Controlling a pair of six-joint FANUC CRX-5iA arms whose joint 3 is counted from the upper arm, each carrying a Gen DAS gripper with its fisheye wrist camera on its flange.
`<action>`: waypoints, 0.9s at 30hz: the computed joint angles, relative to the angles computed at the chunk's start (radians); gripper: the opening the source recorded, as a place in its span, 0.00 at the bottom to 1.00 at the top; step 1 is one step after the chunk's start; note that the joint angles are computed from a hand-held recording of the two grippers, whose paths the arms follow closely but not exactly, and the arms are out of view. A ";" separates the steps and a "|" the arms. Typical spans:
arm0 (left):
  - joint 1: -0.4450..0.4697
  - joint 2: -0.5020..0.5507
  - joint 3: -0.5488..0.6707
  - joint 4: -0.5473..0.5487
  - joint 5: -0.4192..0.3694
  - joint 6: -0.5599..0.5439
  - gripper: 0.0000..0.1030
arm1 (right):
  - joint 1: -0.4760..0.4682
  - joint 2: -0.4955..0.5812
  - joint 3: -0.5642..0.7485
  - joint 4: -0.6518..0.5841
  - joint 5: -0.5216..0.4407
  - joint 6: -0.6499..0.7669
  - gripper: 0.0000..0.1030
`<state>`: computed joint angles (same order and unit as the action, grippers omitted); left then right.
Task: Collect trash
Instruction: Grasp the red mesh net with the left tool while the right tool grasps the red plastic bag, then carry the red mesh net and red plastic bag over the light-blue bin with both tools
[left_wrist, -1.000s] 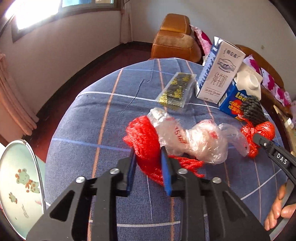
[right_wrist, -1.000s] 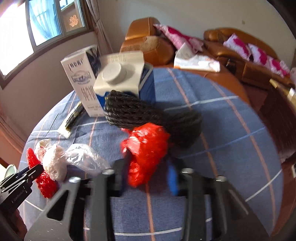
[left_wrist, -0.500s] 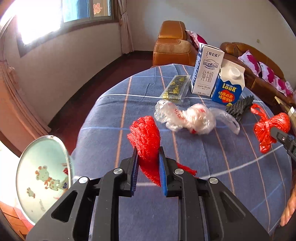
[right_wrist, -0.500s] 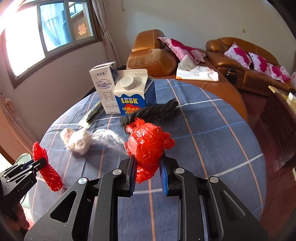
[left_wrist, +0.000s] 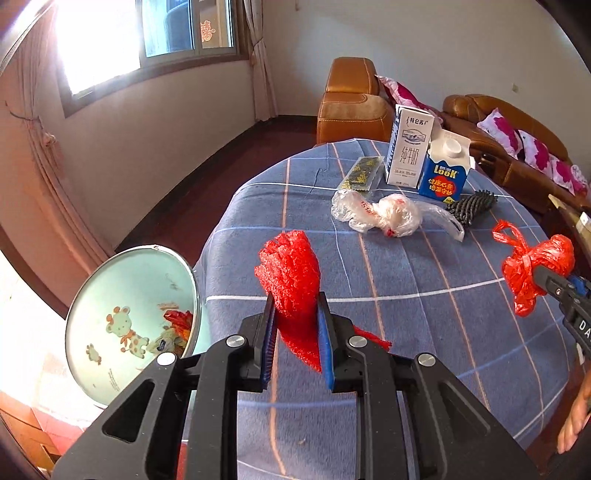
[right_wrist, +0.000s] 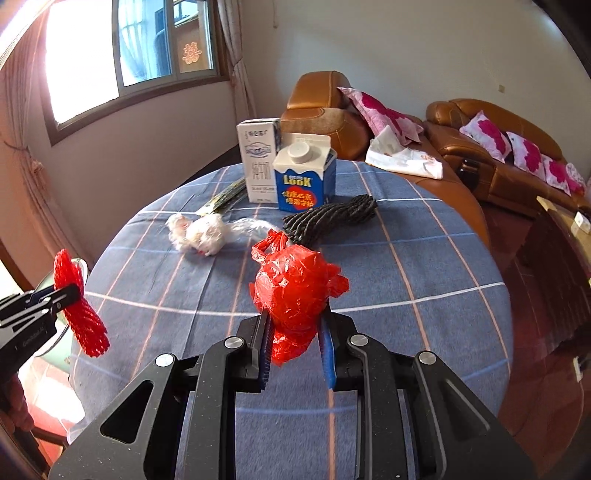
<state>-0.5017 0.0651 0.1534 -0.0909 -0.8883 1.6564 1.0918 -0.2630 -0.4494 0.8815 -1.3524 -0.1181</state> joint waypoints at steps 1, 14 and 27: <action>0.001 -0.008 -0.007 0.001 -0.001 -0.001 0.19 | 0.014 0.003 0.002 0.002 -0.006 -0.002 0.22; 0.042 -0.104 -0.100 -0.008 0.005 0.000 0.19 | 0.116 0.071 0.039 0.037 -0.025 0.042 0.22; 0.116 -0.166 -0.169 0.036 0.022 -0.022 0.19 | 0.115 0.150 0.107 0.045 0.067 0.117 0.22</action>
<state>-0.3859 -0.1011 -0.0158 -0.0551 -0.8662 1.6342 1.2064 -0.1134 -0.3421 0.9266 -1.2852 -0.0012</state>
